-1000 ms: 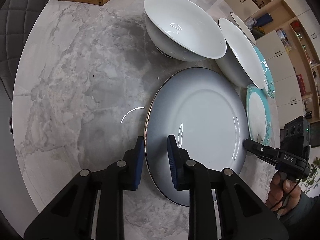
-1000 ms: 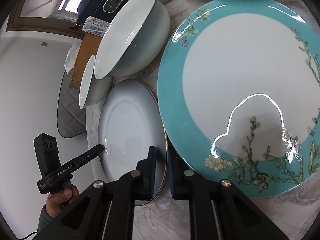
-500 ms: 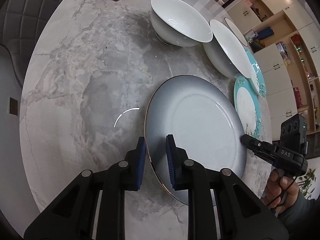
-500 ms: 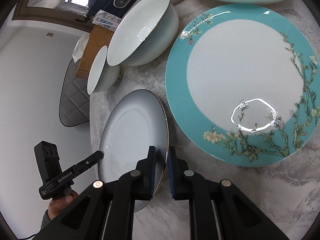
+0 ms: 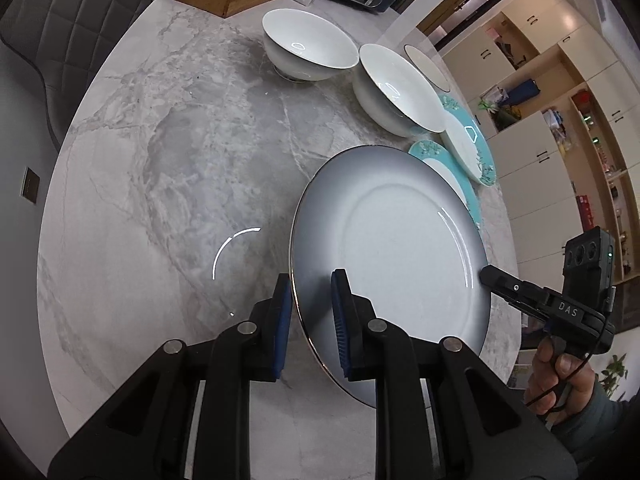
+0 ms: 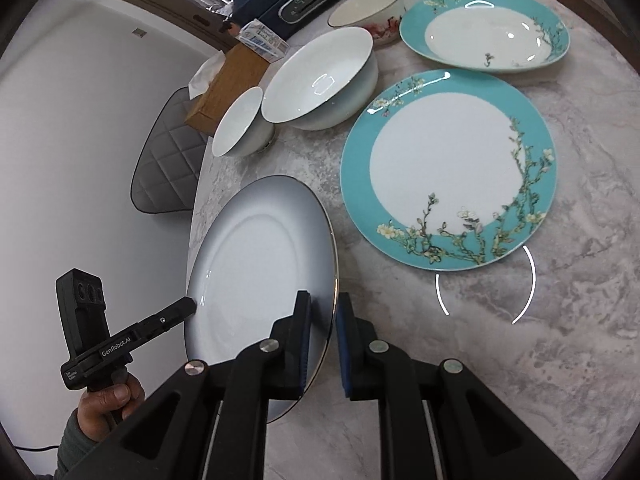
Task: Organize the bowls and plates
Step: 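Carry the grey-rimmed plate with the left tool and set it down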
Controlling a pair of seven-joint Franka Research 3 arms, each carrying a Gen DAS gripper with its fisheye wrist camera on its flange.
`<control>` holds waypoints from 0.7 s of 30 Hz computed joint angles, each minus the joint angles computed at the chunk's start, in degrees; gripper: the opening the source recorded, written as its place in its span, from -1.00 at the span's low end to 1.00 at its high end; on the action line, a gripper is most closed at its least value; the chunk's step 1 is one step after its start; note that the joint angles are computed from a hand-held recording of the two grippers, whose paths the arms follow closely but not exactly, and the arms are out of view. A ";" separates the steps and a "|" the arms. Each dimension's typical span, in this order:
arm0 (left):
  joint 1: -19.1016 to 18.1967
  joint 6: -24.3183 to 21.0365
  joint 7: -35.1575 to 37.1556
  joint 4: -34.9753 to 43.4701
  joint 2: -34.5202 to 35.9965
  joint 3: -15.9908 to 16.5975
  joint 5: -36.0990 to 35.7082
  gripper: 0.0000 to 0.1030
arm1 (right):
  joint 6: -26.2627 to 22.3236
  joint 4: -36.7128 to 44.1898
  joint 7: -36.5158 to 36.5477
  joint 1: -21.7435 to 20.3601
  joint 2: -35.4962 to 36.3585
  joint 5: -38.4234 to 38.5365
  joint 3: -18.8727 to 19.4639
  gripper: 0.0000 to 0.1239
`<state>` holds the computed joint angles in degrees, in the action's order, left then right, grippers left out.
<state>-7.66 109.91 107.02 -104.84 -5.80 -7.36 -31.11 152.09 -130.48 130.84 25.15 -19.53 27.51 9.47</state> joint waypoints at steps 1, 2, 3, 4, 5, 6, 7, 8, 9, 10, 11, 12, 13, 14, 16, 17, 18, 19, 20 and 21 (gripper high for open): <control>-0.10 0.29 -0.52 -1.40 -1.60 -0.14 -0.20 -0.67 | -0.42 -0.75 -0.60 0.08 -1.23 -0.38 -0.03 -0.77; -0.32 0.63 -1.11 -3.22 -3.47 -0.15 -0.58 -0.67 | -0.85 -1.75 -1.42 0.24 -2.69 -0.56 -0.15 -0.77; -0.67 0.88 -1.81 -5.14 -5.55 -0.06 -0.98 -0.67 | -1.25 -3.06 -2.26 0.47 -4.41 -0.48 -0.33 -0.77; -1.33 1.68 -2.77 -6.57 -6.91 -0.32 -0.98 -0.67 | -1.50 -4.41 -2.98 0.72 -6.04 -0.13 -0.54 -0.77; -2.01 2.15 -3.61 -8.33 -8.75 -0.41 -0.98 -0.67 | -1.69 -5.54 -3.46 0.88 -7.41 0.17 -0.61 -0.76; -2.78 2.54 -4.37 -10.18 -10.52 -0.42 -1.00 -0.67 | -2.04 -7.09 -3.89 0.96 -9.28 0.32 -0.64 -0.76; -3.49 2.75 -4.88 -11.59 -11.83 -0.23 -0.94 -0.67 | -2.53 -8.36 -4.18 0.98 -10.86 0.39 -0.62 -0.76; -4.29 3.12 -5.69 -13.34 -13.50 -0.24 -0.95 -0.68 | -3.01 -9.84 -4.45 1.07 -12.57 0.66 -0.69 -0.76; -5.15 3.36 -6.46 -15.17 -15.25 -0.25 -0.91 -0.68 | -3.74 -11.56 -4.51 1.08 -14.60 0.89 -0.77 -0.76; -6.02 3.42 -7.13 -16.88 -17.03 -0.16 -0.85 -0.68 | -4.52 -12.64 -4.39 0.89 -16.13 0.77 -0.59 -0.75; -6.93 3.76 -7.81 -18.43 -18.47 -0.17 -0.79 -0.68 | -5.24 -13.75 -4.34 0.64 -17.63 0.49 -0.39 -0.75; -7.87 4.22 -8.52 -20.09 -19.92 -0.22 -0.81 -0.68 | -5.89 -15.19 -4.60 0.53 -19.39 0.26 -0.37 -0.75; -8.82 4.68 -9.31 -21.55 -20.89 -0.29 -0.91 -0.68 | -6.37 -16.19 -4.63 0.43 -20.56 0.18 -0.24 -0.75; -9.72 4.99 -9.78 -22.94 -21.66 -0.19 -0.97 -0.68 | -7.12 -17.30 -4.75 0.33 -21.84 0.03 -0.26 -0.75; -11.42 6.14 -11.02 -25.78 -23.58 -0.41 -1.03 -0.68 | -8.54 -19.45 -4.99 0.07 -24.36 -0.41 -0.13 -0.74; -12.24 6.54 -11.71 -27.02 -24.39 -0.47 -1.08 -0.68 | -9.28 -20.14 -5.12 0.01 -25.23 -0.52 -0.15 -0.74; -13.01 7.05 -12.30 -28.06 -24.93 -0.49 -1.14 -0.68 | -9.85 -21.06 -5.08 0.01 -26.18 -0.38 -0.20 -0.74; -13.67 7.52 -12.69 -28.91 -25.33 -0.39 -1.10 -0.68 | -10.25 -21.77 -5.15 0.06 -26.97 -0.27 -0.17 -0.74; -14.27 7.99 -13.30 -29.84 -25.85 -0.38 -1.13 -0.68 | -10.62 -22.45 -5.65 0.23 -27.53 -0.19 -0.35 -0.74; -14.79 8.35 -13.82 -30.51 -26.12 -0.34 -1.04 -0.68 | -10.92 -22.94 -5.89 0.31 -27.90 -0.05 -0.40 -0.74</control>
<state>-22.46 118.26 93.20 -135.34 -31.92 -7.69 -32.15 141.18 -153.43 124.95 25.46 -47.43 27.46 9.07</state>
